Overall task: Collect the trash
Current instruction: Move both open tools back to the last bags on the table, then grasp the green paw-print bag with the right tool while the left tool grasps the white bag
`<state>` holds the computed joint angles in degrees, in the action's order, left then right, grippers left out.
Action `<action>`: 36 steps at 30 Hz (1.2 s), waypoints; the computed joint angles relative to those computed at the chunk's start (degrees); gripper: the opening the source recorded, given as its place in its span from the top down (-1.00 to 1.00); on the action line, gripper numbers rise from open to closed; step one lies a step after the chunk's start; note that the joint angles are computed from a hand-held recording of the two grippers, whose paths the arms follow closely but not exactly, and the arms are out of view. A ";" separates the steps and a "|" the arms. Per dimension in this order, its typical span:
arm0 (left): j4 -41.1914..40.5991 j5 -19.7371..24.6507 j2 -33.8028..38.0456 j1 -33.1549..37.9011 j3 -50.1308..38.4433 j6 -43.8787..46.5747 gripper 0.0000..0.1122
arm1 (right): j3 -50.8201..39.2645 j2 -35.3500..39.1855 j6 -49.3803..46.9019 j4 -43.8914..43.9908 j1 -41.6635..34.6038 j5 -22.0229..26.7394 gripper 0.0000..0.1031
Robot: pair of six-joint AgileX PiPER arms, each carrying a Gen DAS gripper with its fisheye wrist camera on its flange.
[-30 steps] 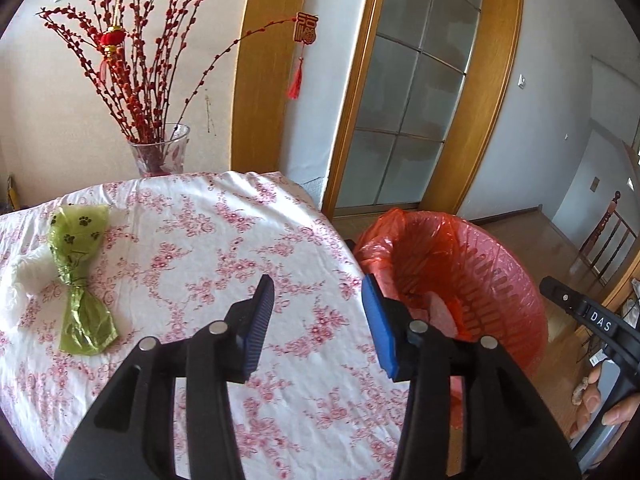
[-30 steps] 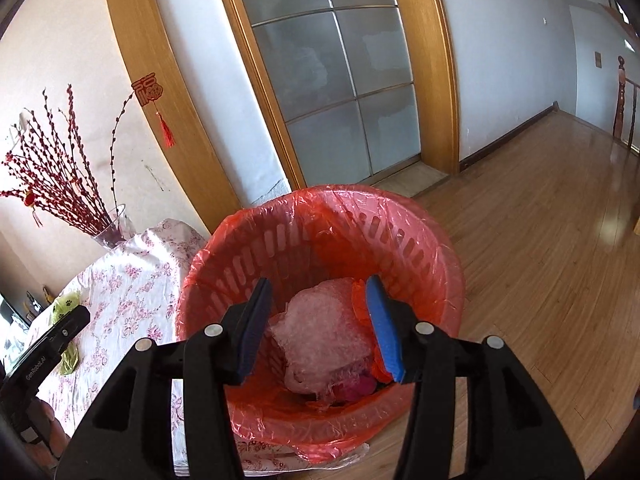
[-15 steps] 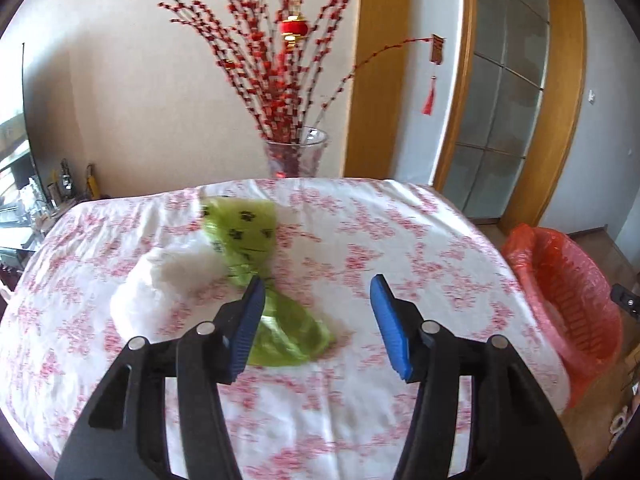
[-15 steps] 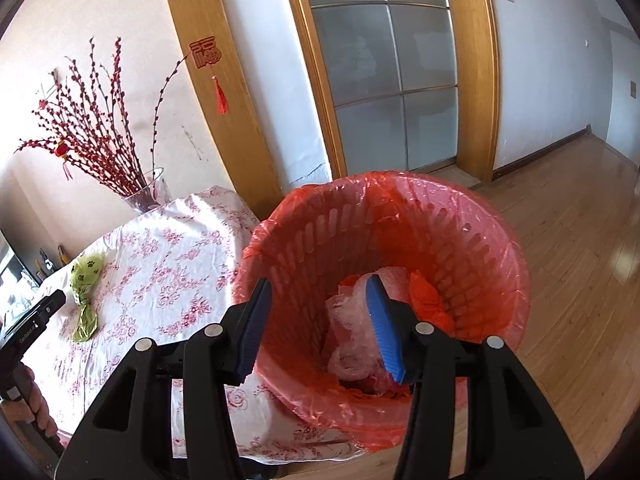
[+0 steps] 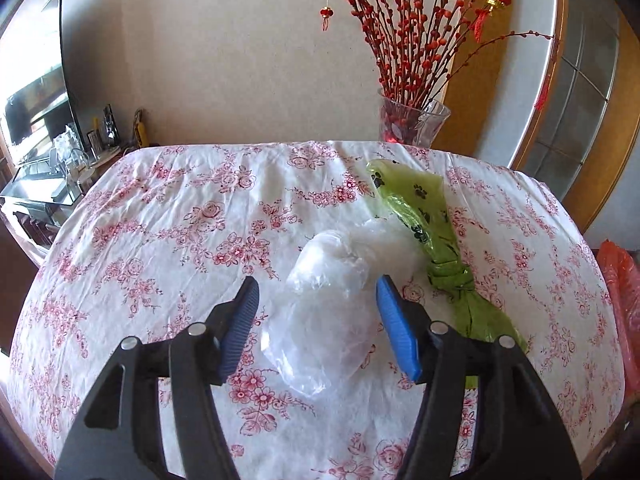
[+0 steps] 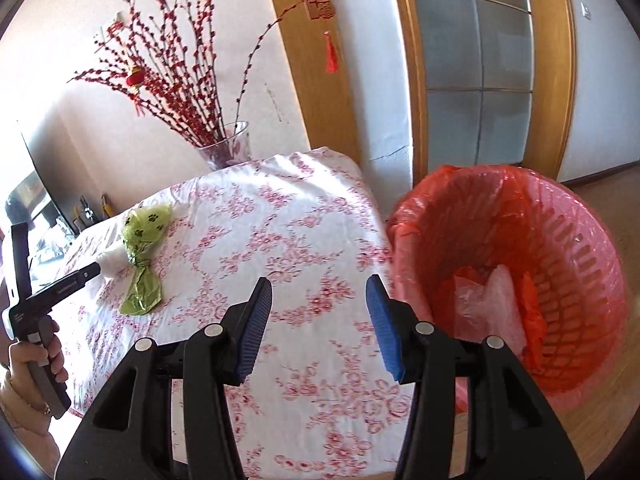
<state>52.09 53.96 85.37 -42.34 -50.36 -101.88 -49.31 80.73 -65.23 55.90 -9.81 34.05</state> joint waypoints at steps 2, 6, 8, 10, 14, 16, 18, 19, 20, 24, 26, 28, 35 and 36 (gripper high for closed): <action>-0.81 -1.73 0.37 1.48 -0.20 1.86 -0.08 | 0.19 -0.27 1.30 -0.95 3.09 -1.04 0.03; -2.61 -5.10 1.63 3.80 -0.49 4.91 -0.05 | 0.48 -0.75 3.59 -2.71 8.31 -2.80 0.03; -2.67 -7.28 1.41 4.87 0.36 4.81 0.15 | 0.45 -0.98 5.24 -4.01 10.70 -3.62 0.03; -1.94 -8.32 0.37 4.85 1.52 3.43 0.28 | 0.39 -0.99 6.89 -5.33 13.12 -4.56 0.03; -0.26 -7.31 -2.15 3.96 3.70 1.01 0.58 | -0.15 -0.63 10.40 -7.90 17.36 -5.90 0.03; 0.48 -5.69 -4.01 3.38 5.28 -0.65 0.62 | -0.83 0.32 12.17 -9.14 20.01 -6.99 0.03; 1.25 -3.39 -6.11 2.53 6.99 -2.87 0.67 | -1.60 1.35 14.57 -11.11 23.01 -8.14 0.03; 1.63 -2.04 -7.21 2.20 7.92 -3.95 0.68 | -2.09 2.06 15.69 -12.06 24.46 -8.68 0.03; 1.99 -0.83 -8.42 1.94 8.92 -4.98 0.68 | -2.62 2.80 17.06 -13.21 26.04 -9.19 0.03; 2.29 1.87 -13.26 2.07 12.33 -6.92 0.69 | -5.32 6.61 22.57 -17.14 31.86 -10.63 0.05; 2.40 2.55 -15.33 2.43 13.68 -7.13 0.69 | -6.95 8.92 25.37 -19.40 34.49 -11.26 0.16; 2.35 3.15 -17.43 2.49 14.84 -7.32 0.69 | -8.65 11.17 29.41 -22.91 36.64 -11.49 0.24; 2.72 5.10 -21.69 1.04 17.13 -8.23 0.69 | -12.59 16.69 38.90 -30.06 40.38 -10.73 0.25; 2.83 5.20 -21.93 0.79 17.32 -8.41 0.69 | -12.73 17.05 40.21 -31.37 40.85 -10.86 0.25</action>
